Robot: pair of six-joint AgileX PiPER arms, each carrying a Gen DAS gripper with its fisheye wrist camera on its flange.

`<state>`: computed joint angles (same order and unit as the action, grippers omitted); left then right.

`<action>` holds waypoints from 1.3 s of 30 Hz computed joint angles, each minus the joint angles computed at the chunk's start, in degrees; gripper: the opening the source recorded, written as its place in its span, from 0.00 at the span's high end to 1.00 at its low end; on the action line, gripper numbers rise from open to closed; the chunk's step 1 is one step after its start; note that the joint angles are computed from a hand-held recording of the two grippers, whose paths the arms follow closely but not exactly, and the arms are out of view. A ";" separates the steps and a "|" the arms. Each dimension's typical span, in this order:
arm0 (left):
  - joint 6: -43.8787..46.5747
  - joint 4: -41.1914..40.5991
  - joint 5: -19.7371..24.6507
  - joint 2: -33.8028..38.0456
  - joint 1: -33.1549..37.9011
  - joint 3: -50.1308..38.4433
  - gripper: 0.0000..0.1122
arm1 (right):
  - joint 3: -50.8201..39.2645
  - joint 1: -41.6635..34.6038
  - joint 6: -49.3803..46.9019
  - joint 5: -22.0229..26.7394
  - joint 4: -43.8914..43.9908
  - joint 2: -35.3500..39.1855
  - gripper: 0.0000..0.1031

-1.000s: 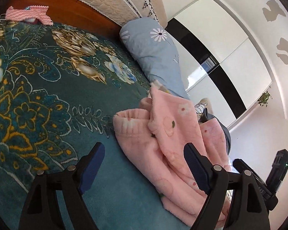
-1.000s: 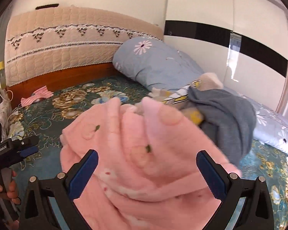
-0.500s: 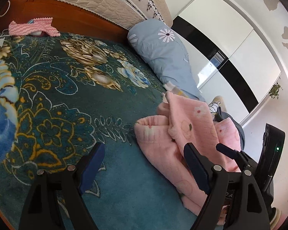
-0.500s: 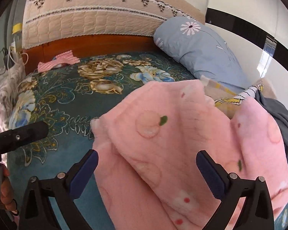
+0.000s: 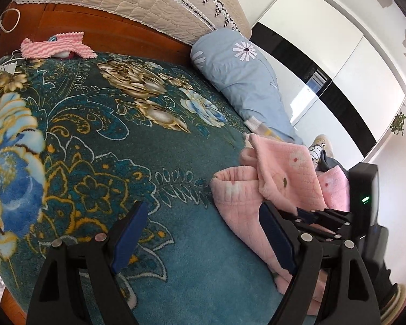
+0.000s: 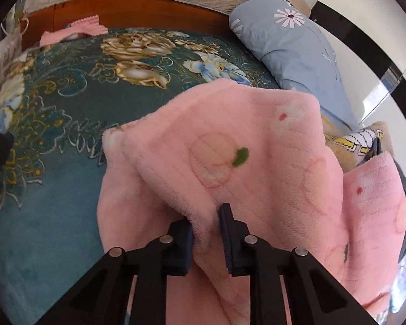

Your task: Fold clothes

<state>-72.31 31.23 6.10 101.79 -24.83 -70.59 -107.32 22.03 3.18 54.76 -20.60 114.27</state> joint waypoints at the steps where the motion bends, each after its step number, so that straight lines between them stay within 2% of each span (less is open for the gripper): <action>1: 0.94 -0.78 0.14 0.13 -0.11 -0.06 0.24 | -0.01 -1.01 -1.07 0.12 2.38 -0.98 0.88; 8: 11.87 -10.89 2.75 1.69 -0.71 -1.78 0.24 | 0.86 -14.17 -8.11 0.28 20.23 -12.10 0.92; 12: 9.20 -6.79 4.78 2.39 -1.84 -2.67 0.24 | -0.80 -27.64 -12.82 1.32 30.25 -17.77 0.92; 15: 8.38 -5.21 6.17 2.92 -2.67 -3.35 0.24 | -4.07 -39.43 -14.74 5.16 36.98 -19.37 0.93; 18: 5.17 -2.08 6.08 3.31 -3.16 -3.48 0.24 | -0.80 -44.02 -20.01 4.35 38.63 -22.01 0.93; 21: 1.97 0.88 6.66 3.58 -3.66 -3.61 0.24 | 4.83 -40.85 -24.01 3.40 38.55 -23.74 0.89; 24: 2.65 0.38 6.85 3.41 -3.91 -3.21 0.24 | 10.31 -32.45 -23.65 0.30 34.96 -23.66 0.87; 26: 2.91 0.67 7.46 3.35 -4.14 -3.20 0.24 | 12.69 -26.67 -23.11 -1.84 32.86 -22.52 0.73; 27: 3.06 0.69 7.68 3.37 -4.21 -3.23 0.24 | 13.40 -23.91 -22.85 -2.73 31.91 -21.58 0.54; 28: 3.85 0.00 7.69 3.43 -4.17 -3.32 0.24 | 14.46 -21.31 -22.62 -3.74 31.15 -20.99 0.42; 30: 6.05 -1.98 7.60 3.56 -4.03 -3.52 0.24 | 16.13 -15.89 -20.61 -5.59 27.79 -19.70 0.42; 32: 7.67 -2.91 8.11 3.80 -4.19 -4.06 0.24 | 16.01 -10.04 -14.86 -6.29 19.62 -17.44 0.41; 35: 7.28 -0.83 9.57 4.04 -5.01 -4.92 0.24 | 12.92 -3.12 -5.23 -4.52 4.64 -12.11 0.48; 37: 6.59 0.97 10.27 4.11 -5.66 -5.34 0.24 | 10.56 -1.29 -1.31 -3.34 -1.48 -9.40 0.96; 39: 6.74 1.64 10.50 4.04 -6.05 -5.42 0.24 | 7.90 -1.53 0.08 -2.46 -2.50 -8.18 0.93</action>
